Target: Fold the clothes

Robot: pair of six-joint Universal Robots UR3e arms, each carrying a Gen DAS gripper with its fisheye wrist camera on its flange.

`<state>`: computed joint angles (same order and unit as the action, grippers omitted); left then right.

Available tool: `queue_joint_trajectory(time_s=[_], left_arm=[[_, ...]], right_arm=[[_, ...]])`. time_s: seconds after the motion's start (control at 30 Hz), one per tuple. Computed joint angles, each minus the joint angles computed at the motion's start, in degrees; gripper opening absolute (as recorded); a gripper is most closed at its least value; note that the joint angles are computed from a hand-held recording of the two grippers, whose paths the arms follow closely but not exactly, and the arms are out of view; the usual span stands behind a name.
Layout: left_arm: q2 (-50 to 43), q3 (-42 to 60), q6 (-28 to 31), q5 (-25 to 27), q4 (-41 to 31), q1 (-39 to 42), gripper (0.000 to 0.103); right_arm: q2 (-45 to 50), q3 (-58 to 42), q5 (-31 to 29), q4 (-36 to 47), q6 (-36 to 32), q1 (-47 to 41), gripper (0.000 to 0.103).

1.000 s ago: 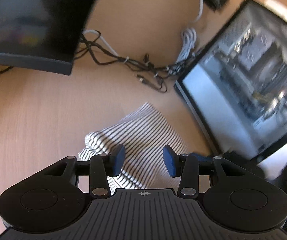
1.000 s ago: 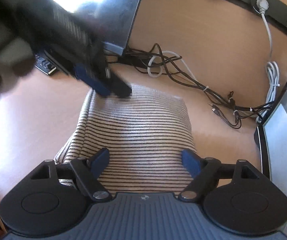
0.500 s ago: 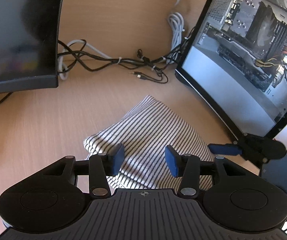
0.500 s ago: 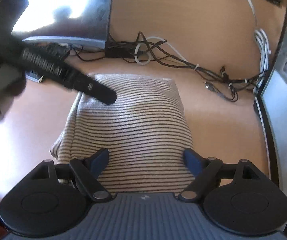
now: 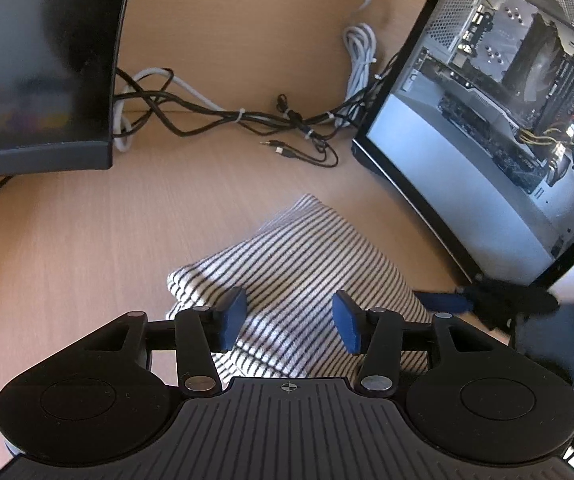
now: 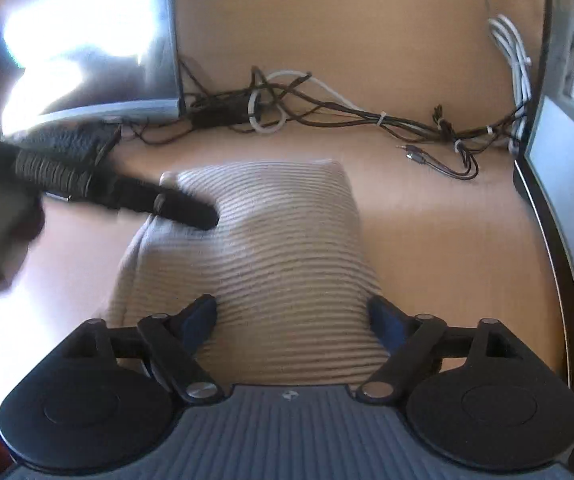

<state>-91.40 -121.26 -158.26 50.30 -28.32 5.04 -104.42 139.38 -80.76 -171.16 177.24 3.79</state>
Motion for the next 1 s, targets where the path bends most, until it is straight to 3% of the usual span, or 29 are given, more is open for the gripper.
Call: queue_joint_trajectory(time_s=[0.13, 0.23, 0.33, 0.5, 0.67, 0.87, 0.97, 1.0], left_arm=[[0.42, 1.23, -2.06, -2.03, -3.25, 1.72, 0.053], [4.41, -0.47, -1.76, -4.68, -6.36, 4.5, 0.056], [7.45, -1.61, -1.38, -6.19, -8.46, 5.91, 0.059], [8.95, -2.67, 0.02, -7.16, -10.0, 6.25, 0.061], [8.09, -2.85, 0.21, -8.93, -11.71, 7.31, 0.065], [3.87, -0.76, -2.1, -5.7, -8.07, 4.36, 0.066], [2.54, 0.19, -2.18, -3.71, -7.65, 3.39, 0.066], [2.33, 0.08, -2.19, -3.02, -6.86, 3.15, 0.066]], right_arm=[[-2.09, 0.89, 3.78, 2.22, -3.37, -3.12, 0.086], [-6.02, 1.33, 2.76, 2.52, -6.59, -3.11, 0.084], [-7.7, 1.17, 4.57, 2.61, -6.93, -5.08, 0.07], [-4.15, 0.47, 7.93, 5.51, -5.65, -7.42, 0.073], [-8.45, -2.46, 14.96, 12.19, -9.31, -13.21, 0.073], [8.69, -11.82, 9.75, -3.33, -5.74, -7.35, 0.068], [18.07, -17.56, 6.58, -2.23, -4.34, -4.4, 0.068], [19.96, -18.25, 8.08, -1.26, -2.18, -5.22, 0.068]])
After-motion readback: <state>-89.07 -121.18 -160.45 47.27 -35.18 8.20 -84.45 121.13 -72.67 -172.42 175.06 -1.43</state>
